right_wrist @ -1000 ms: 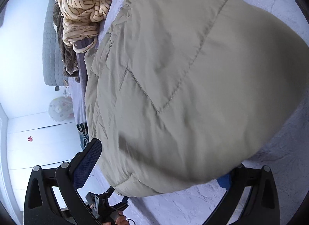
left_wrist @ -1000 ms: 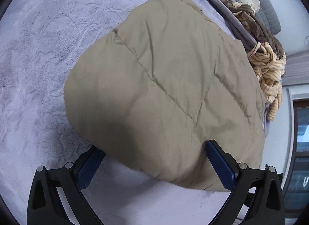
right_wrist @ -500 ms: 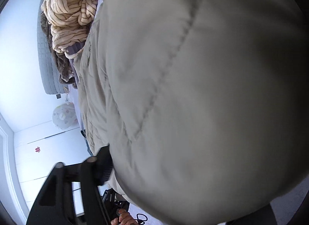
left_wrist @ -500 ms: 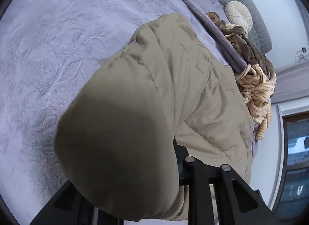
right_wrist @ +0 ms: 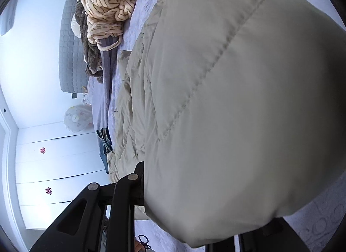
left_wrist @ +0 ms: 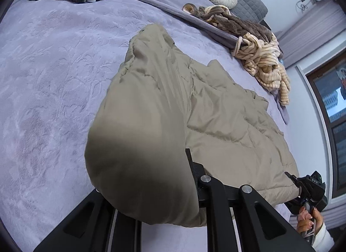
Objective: Fold large clothes
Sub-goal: 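Grasp the folded jacket edge with both tools and lift it over, then lower the folded jacket onto the bedspread and open both tools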
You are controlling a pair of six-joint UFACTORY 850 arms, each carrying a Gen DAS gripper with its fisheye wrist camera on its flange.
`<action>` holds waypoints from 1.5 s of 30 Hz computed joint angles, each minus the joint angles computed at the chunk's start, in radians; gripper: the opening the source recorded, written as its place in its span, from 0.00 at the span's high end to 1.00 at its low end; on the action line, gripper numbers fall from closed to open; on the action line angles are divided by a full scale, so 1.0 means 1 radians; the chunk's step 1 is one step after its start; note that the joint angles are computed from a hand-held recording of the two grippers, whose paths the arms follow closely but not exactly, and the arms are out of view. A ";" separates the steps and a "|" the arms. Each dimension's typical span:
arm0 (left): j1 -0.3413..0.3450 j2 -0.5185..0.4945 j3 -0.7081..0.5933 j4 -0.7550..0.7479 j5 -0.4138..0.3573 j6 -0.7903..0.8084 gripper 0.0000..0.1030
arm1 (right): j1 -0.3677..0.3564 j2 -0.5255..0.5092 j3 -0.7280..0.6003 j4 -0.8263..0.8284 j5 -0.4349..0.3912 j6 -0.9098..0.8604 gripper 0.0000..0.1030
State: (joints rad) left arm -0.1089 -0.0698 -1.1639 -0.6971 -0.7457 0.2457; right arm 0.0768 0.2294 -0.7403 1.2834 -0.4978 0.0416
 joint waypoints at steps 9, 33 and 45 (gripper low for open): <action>0.081 0.251 0.242 0.056 -0.161 0.055 0.83 | 0.132 0.305 0.179 -0.336 -0.010 0.456 0.75; 0.022 0.426 0.330 0.581 -0.165 -0.369 0.57 | 0.279 0.381 0.028 -0.812 -0.339 0.537 0.71; -0.039 0.418 0.285 0.610 -0.274 -0.423 0.57 | 0.243 0.314 0.024 -0.913 -0.353 0.674 0.47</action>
State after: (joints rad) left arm -0.1479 0.3478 -0.8791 -0.0876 -1.0198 -0.1774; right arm 0.3194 0.5431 -0.7158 0.3704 -0.8512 0.7160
